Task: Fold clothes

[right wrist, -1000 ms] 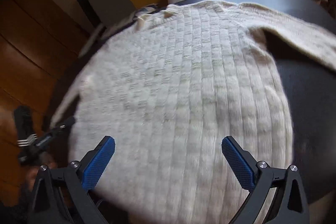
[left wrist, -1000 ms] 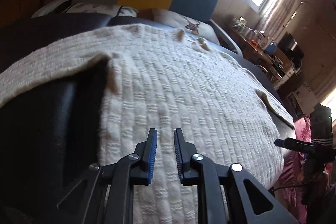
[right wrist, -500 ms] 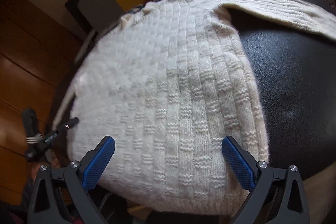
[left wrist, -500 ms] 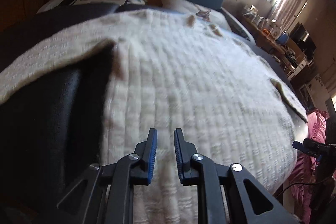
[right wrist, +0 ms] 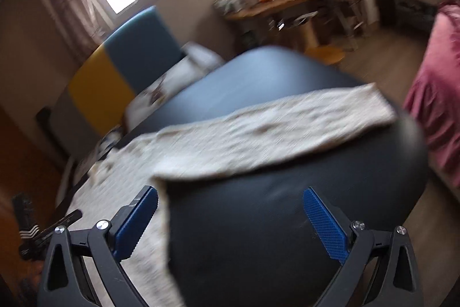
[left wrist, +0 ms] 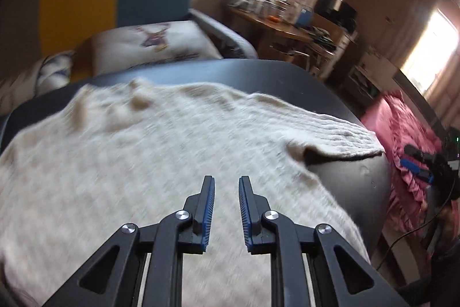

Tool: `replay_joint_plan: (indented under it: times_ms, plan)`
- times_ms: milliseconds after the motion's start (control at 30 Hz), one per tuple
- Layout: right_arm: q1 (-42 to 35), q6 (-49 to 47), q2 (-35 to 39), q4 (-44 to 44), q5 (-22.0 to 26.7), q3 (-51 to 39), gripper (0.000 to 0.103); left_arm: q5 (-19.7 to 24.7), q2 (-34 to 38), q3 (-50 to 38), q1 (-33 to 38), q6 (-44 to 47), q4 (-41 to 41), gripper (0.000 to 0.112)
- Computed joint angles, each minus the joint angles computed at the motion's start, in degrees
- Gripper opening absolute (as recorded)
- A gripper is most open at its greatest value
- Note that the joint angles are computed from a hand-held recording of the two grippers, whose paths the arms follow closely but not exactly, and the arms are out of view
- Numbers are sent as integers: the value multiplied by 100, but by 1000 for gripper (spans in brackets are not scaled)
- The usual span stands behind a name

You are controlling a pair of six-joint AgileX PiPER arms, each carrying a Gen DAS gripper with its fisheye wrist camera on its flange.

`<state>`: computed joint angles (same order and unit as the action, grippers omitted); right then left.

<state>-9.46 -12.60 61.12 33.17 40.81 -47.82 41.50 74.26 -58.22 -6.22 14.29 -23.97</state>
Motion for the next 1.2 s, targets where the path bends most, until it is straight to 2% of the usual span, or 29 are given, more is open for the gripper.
replay_joint_plan:
  times_ms: [133,200,300,400,500,567,667,800,867,933,967,1000,1067,1133,1200]
  plan:
    - [-701,-928,947,521,-242,-508,102,-295,1030,-787,-411,-104,114,16]
    - [-876,-1343,1616,812,-74,-952,98,-357,1388,-1093,-543,-288,289,16]
    - [-719,-1207,2482,505,-38,-1613,94,-399,1890,-1443,-631,-449,486,16]
    - [-521,-699,3105,-196,-54,-2072,94,-501,2266,-1608,-731,-782,873,16]
    - [-461,-321,3352,-907,-228,-2148,94,-403,2567,-1689,-714,-984,1126,16]
    - [-194,358,3438,-1926,-253,-2261,93,-701,2508,-1441,-652,-683,866,16]
    - [257,1285,3568,-3266,-125,-2431,97,-716,2493,-1412,-631,-723,804,16]
    - [418,1746,3608,-3512,231,-2737,97,-769,2243,-1236,-416,-410,398,16]
    - [699,1965,3264,-3713,-64,-2593,97,-811,2017,-1076,-185,-154,101,16]
    - [1012,1674,2981,-3408,-390,-2507,97,-868,1764,-903,159,97,-181,16]
    - [1198,1214,2944,-2920,-454,-2567,97,-844,1682,-869,356,250,-293,16]
    - [1386,749,3001,-2387,-375,-2716,97,-786,1623,-825,585,412,-396,16]
    - [1818,-40,3414,-1415,126,-3315,97,-651,1539,-771,1055,734,-591,16]
    - [2339,-484,3815,-831,432,-3779,96,-499,1495,-767,1532,1039,-768,16]
    - [2952,-572,4259,-748,594,-4304,90,-401,1449,-747,2013,1348,-969,16]
